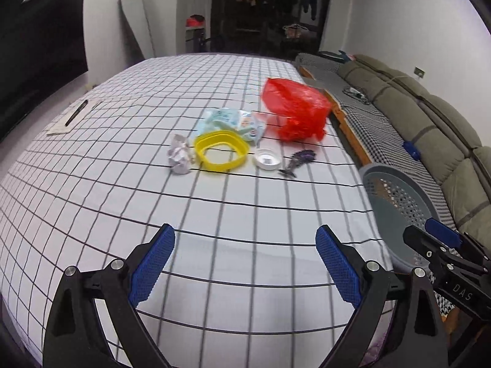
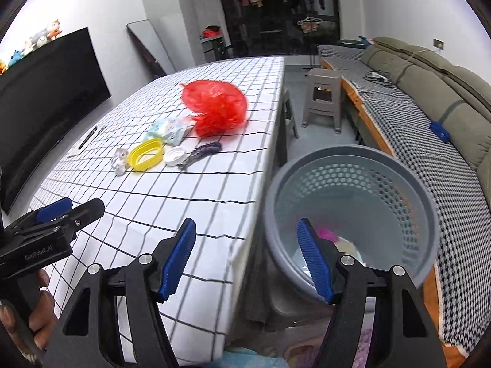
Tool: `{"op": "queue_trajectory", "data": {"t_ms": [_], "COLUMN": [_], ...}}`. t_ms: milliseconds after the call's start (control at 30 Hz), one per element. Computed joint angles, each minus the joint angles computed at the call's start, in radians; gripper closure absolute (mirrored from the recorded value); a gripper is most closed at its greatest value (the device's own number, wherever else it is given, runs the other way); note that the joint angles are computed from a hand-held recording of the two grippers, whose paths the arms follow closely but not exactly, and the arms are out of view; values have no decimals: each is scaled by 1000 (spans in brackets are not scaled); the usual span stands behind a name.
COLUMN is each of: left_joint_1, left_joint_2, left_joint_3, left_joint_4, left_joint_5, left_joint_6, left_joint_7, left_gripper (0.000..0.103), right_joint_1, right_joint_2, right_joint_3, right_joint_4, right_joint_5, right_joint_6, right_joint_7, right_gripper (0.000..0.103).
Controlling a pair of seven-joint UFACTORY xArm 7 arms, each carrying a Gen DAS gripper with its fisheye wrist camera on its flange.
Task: Collect trash
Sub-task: 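Move both tools back over the table toward the remaining trash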
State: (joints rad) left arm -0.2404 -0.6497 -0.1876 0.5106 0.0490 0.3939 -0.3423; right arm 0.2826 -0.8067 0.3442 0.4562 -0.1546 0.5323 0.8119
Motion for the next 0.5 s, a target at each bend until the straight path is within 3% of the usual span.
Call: {"op": "queue_trajectory", "data": {"t_ms": [500], "left_joint_1": [131], "left_joint_2": [106], "left_joint_3": [26], "left_joint_4": [57], "left_joint_5": [64], "left_joint_6": [15], "left_joint_7": [-11], "left_gripper": [12], "right_joint_1": [-33], "right_joint_2": [399], "right_joint_3": [-3], "right_joint_4": [218], "right_joint_5": [-76], "right_joint_6": [-152], "right_joint_7": [-59], "right_gripper": [37]}}
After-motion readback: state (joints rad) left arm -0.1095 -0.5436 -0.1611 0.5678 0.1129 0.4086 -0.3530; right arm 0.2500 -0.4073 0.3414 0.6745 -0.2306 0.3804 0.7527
